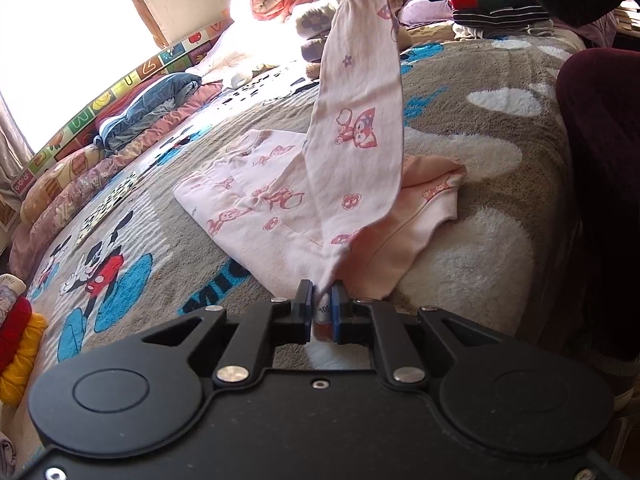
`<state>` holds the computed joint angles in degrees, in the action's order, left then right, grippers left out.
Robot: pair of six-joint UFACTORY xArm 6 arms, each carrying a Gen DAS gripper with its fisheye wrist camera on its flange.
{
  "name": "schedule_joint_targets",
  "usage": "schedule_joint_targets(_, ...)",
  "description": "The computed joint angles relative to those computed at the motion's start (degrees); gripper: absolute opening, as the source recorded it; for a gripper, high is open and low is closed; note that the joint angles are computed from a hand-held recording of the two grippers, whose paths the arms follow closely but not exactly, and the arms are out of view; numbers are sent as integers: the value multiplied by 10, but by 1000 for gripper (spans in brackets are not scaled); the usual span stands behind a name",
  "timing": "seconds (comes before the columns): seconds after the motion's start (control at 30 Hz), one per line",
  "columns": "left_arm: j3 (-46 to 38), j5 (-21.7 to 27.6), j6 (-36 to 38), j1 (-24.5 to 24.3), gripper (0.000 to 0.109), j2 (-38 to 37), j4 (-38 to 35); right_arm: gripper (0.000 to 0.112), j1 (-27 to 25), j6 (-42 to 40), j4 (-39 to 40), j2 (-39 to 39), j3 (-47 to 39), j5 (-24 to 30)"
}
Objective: Fold clothes
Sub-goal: 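Lift the sleeve with the right gripper and carry it across the garment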
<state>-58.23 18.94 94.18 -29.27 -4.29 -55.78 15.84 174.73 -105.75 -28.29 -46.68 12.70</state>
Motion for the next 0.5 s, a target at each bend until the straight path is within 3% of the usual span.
schedule_joint_targets(0.03,-7,40,-8,16,15,-5,7,9,0,4,-3,-1,1,1)
schedule_joint_targets(0.13,-40,139,-17,67,15,-12,-42,9,-1,10,-9,-3,2,0)
schedule_joint_targets(0.2,-64,166,-32,95,15,-5,-96,9,0,10,-13,-4,2,-3)
schedule_joint_targets(0.33,-82,107,-63,80,15,21,-136,9,4,13,-24,-6,-1,-3)
schedule_joint_targets(0.43,-90,72,-80,54,15,43,-122,9,8,18,-31,-4,-5,0)
schedule_joint_targets(0.5,-92,85,-106,45,15,57,-72,9,13,21,-34,-4,-6,7)
